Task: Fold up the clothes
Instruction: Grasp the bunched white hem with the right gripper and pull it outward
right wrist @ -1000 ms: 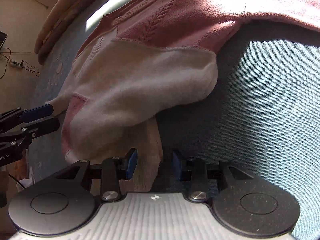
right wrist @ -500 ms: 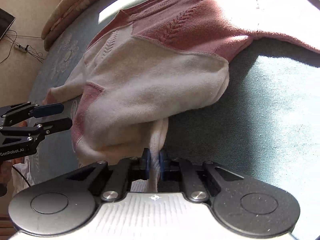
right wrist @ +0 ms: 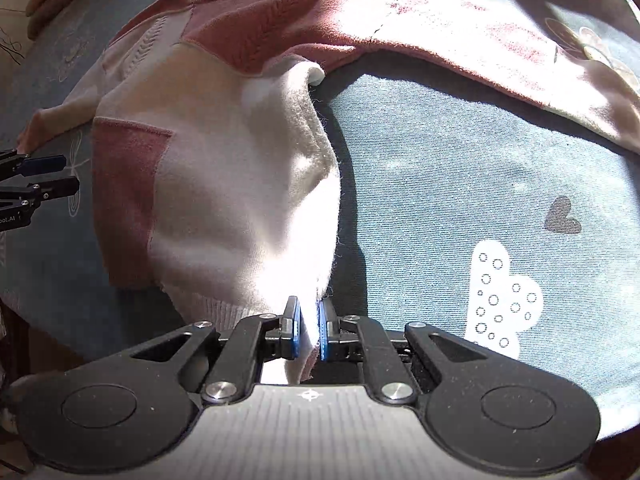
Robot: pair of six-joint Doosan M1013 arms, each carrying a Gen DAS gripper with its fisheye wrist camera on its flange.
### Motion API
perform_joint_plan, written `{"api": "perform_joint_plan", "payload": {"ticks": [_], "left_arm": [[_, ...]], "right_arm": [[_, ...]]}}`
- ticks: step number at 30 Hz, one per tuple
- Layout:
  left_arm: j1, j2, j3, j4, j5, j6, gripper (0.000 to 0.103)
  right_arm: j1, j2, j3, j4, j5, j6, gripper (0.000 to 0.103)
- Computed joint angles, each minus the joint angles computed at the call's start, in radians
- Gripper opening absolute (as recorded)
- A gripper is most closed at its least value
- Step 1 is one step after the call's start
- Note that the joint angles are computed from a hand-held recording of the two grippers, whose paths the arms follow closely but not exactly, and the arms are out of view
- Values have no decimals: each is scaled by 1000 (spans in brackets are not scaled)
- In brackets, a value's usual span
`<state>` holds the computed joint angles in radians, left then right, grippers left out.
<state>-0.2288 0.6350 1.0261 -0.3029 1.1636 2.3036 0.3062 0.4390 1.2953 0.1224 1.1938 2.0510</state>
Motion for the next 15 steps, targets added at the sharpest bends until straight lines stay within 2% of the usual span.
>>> {"api": "perform_joint_plan", "payload": {"ticks": [8, 10, 15], "left_arm": [[-4, 13, -16, -9, 33, 11, 50], [-5, 15, -18, -13, 38, 9, 50], [-5, 27, -26, -20, 63, 6, 50]], "right_arm": [[-9, 1, 10, -123, 165, -11, 10], [-11, 3, 19, -151, 200, -8, 7], [-8, 20, 3, -162, 216, -18, 8]]}}
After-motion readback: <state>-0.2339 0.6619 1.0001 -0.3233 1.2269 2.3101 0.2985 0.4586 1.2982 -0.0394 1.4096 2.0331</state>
